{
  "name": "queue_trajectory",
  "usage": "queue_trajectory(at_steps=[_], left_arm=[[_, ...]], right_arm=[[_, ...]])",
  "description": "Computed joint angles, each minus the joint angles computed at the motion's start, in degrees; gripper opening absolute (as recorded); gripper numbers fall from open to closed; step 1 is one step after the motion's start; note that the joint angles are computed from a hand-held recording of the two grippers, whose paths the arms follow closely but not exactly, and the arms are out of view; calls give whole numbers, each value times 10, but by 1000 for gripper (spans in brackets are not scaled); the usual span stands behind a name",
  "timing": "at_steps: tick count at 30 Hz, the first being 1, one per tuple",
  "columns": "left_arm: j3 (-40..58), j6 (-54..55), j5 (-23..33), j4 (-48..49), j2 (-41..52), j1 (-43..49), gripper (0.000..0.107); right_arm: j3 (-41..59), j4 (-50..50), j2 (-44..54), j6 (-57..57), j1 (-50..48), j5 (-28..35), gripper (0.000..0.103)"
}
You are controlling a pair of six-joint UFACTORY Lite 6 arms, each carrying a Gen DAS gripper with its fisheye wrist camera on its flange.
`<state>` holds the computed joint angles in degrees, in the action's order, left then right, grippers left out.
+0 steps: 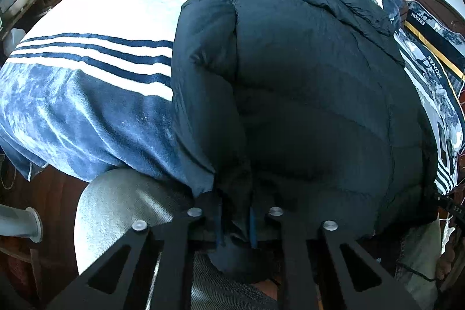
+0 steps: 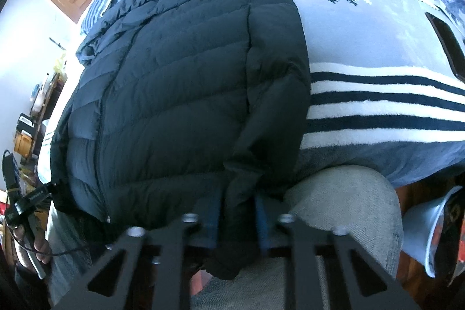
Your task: Fold large clothes
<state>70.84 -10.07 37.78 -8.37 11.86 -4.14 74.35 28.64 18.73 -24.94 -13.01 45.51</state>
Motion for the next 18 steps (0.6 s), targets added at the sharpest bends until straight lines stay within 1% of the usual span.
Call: queue_trajectory(at_steps=[1, 3, 5, 8, 10, 11, 13, 16, 18], left_arm=[[-2, 8, -1, -7, -4, 4, 8], [-13, 13, -8, -13, -25, 12, 4], [-19, 37, -11, -36, -49, 27, 3], [-40, 134, -14, -128, -113, 76, 3], [-40, 204, -3, -195, -146, 111, 2], [-34, 222, 6, -210, -155, 124, 2], [-9, 239, 27, -221, -162, 149, 2], [23, 262, 59, -239, -142, 171, 2], [24, 256, 60, -217, -132, 165, 2]], right_arm=[[-1, 1, -3, -3, -1, 1, 8], [-7, 14, -13, -15, -10, 5, 4], [-12, 41, -28, -41, -28, 20, 3], [-14, 69, -58, -72, -60, 46, 2], [-7, 101, -78, -102, -89, 81, 2], [-4, 108, -91, -108, -97, 91, 2], [11, 117, -103, -109, -105, 111, 2], [46, 113, -89, -83, -107, 125, 2], [47, 107, -79, -67, -106, 109, 5]])
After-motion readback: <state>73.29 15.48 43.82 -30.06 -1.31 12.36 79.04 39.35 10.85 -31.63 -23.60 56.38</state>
